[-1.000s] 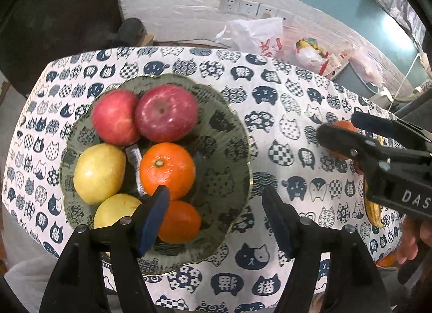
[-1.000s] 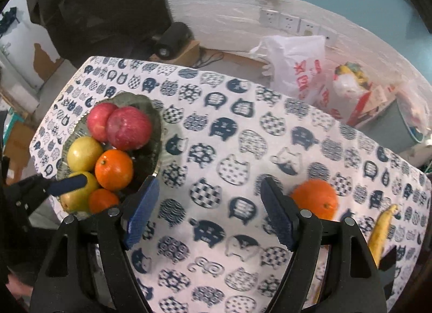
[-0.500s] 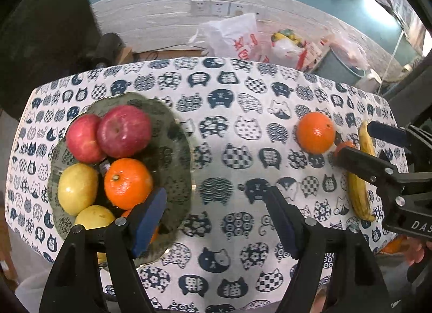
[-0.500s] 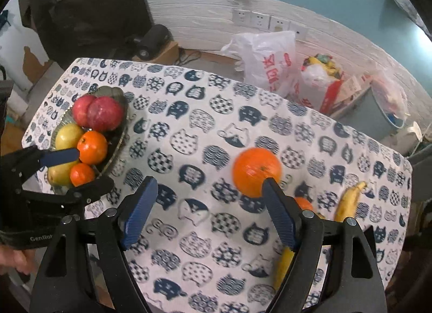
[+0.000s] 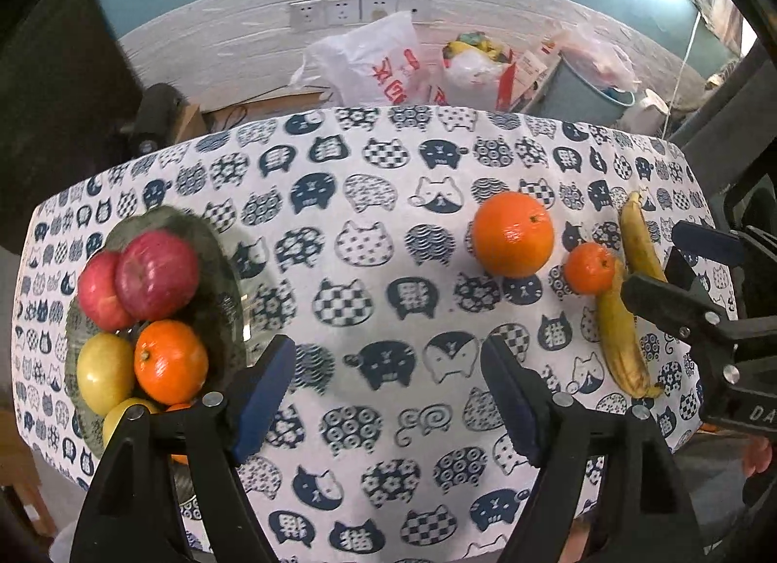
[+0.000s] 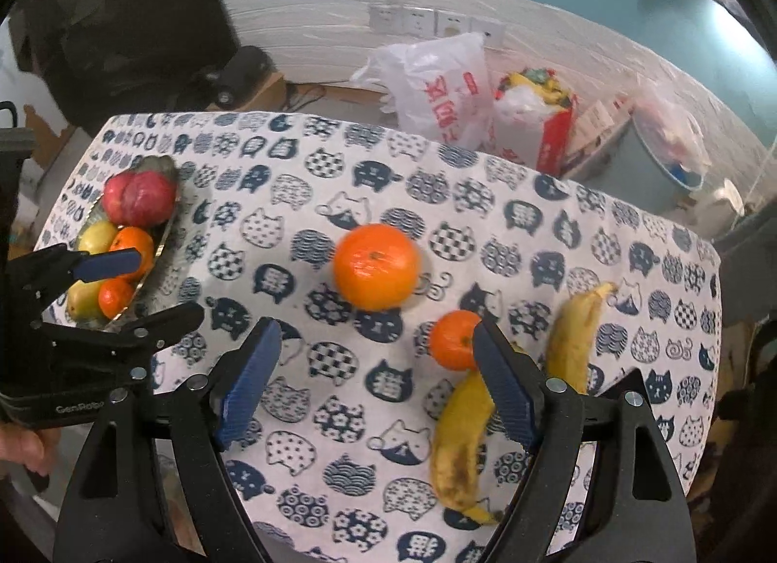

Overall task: Organize fruits
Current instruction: 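Close the right tool on a mandarin while the left tool closes on a large orange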

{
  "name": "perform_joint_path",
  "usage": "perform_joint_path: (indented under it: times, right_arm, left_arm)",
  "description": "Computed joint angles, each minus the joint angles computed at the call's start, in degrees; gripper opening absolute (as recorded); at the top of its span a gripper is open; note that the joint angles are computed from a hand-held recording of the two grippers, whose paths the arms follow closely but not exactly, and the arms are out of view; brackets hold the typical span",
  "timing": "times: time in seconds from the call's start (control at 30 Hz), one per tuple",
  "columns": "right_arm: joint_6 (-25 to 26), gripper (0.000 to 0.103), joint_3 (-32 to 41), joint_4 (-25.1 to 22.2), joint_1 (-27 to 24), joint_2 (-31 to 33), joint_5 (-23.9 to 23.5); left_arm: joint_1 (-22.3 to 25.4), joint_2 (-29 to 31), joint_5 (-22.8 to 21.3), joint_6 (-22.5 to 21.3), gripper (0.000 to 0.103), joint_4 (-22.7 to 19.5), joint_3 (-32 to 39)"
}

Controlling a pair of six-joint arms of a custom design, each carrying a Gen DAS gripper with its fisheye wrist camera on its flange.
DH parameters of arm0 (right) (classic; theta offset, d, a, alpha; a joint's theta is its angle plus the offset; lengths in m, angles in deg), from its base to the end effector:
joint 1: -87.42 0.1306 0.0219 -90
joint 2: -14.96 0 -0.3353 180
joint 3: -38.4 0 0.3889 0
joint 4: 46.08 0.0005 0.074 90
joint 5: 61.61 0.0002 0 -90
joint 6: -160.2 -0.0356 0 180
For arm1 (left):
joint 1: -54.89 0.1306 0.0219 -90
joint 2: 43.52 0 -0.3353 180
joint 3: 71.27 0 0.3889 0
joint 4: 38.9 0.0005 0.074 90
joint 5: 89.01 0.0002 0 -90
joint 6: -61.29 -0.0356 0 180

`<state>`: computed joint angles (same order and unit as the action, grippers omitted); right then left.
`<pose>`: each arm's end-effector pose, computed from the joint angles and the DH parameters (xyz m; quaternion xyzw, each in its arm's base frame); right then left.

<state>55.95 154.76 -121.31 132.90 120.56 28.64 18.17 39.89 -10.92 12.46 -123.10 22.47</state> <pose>0.3799 0.3854 0.4272 -0.2621 0.9394 0.1082 0.1927 0.3216 -0.2313 0.4288 -0.0528 0.9835 -0.0078 0.1731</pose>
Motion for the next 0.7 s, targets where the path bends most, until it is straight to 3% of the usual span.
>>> perform_joint_path:
  times: [0.27, 0.7]
  right_arm:
    - [1.0, 0.081, -2.4, 0.6, -3.5, 0.2, -1.3]
    - [4.8, 0.081, -2.7, -0.2, -5.7, 5.7, -3.3]
  left_arm:
    - [-0.3, 4.1, 1.4, -2.0, 0.080, 0.6, 2.1]
    - [1.4, 6.9, 3.1, -3.5, 0.080, 1.3, 0.8]
